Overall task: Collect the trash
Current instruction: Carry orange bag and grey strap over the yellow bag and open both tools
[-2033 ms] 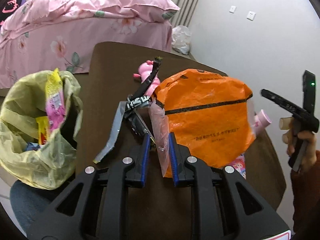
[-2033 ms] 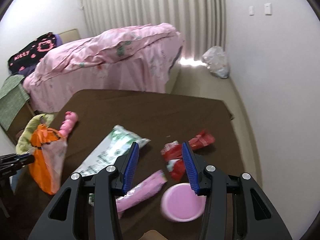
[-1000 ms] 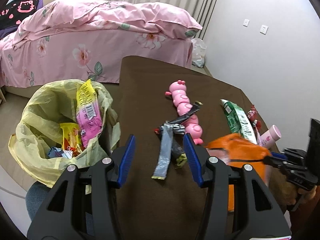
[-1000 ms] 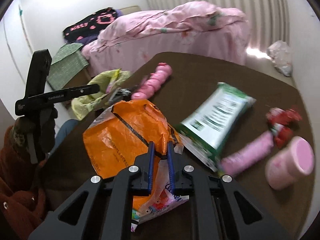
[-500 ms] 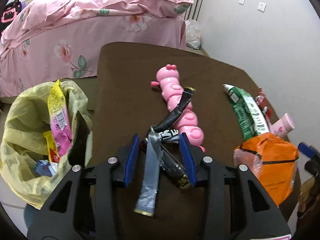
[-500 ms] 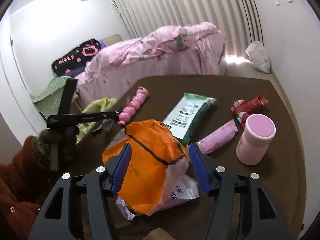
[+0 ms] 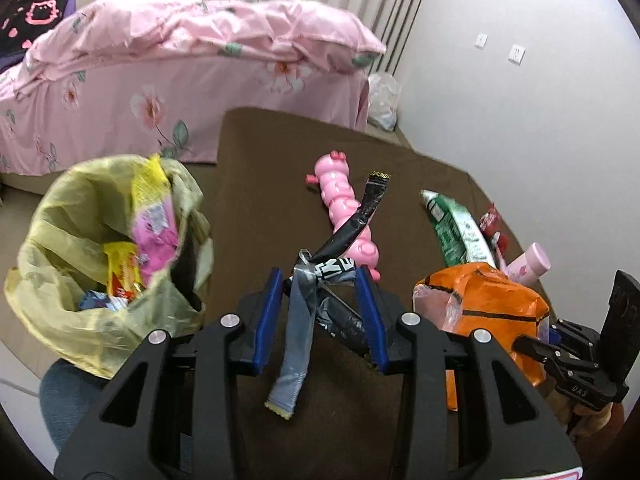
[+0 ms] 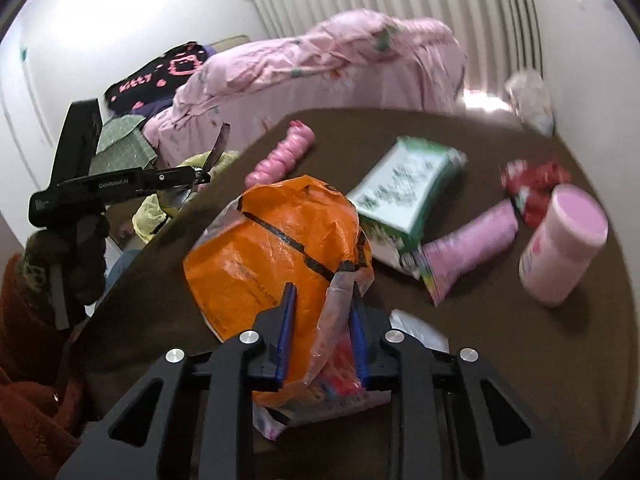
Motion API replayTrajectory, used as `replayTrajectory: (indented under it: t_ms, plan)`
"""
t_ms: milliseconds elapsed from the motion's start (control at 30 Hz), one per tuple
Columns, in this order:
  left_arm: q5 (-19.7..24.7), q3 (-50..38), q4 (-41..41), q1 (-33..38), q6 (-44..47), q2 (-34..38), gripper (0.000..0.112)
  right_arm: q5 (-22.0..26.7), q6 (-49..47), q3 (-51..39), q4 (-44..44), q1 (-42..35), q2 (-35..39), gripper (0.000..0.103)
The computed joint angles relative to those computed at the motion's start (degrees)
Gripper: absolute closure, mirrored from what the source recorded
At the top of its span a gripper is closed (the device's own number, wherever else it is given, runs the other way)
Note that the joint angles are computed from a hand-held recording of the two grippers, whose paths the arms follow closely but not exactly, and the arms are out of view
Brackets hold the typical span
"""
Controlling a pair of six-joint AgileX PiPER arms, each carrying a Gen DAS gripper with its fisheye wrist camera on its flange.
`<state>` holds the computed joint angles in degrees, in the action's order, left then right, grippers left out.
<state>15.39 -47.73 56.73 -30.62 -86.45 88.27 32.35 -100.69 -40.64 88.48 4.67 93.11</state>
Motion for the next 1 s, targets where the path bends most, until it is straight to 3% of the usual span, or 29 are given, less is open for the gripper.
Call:
replayTrajectory:
  t_ms: [167, 300, 400, 600, 767, 867, 1000]
  plan:
    - [2.50, 2.34, 5.49, -0.65, -5.57, -6.51, 0.077, -4.31, 2.63, -2.92, -1.76, 3.76, -4.94, 0.081]
    - [8.69, 2.34, 8.97, -2.53, -7.36, -11.32, 0.077, -5.83, 9.08, -8.10, -7.02, 6.86, -6.37, 0.081]
    - [16.79, 1.33, 9.56, -4.30, -6.61, -13.65, 0.076, -7.54, 13.67, -12.68, -10.71, 10.43, -5.90, 0.081]
    - [20.49, 3.48, 10.01, -2.59, -6.79, -19.44, 0.076, -7.37, 26.12, -23.76, -20.81, 16.93, -0.33, 0.081]
    - [19.54, 6.40, 10.30, 2.14, -7.71, -23.17, 0.076, -8.78, 35.74, -30.81, -30.77, 21.86, 3.74, 0.081]
    - [19.25, 8.92, 11.90, 5.85, -12.64, -25.06, 0.076, -8.03, 41.28, -35.95, -35.81, 23.92, 6.90, 0.081]
    - [14.91, 12.19, 14.47, 13.97, -20.86, -25.78, 0.076, -5.06, 50.95, -46.13, -45.27, 26.62, 13.62, 0.081]
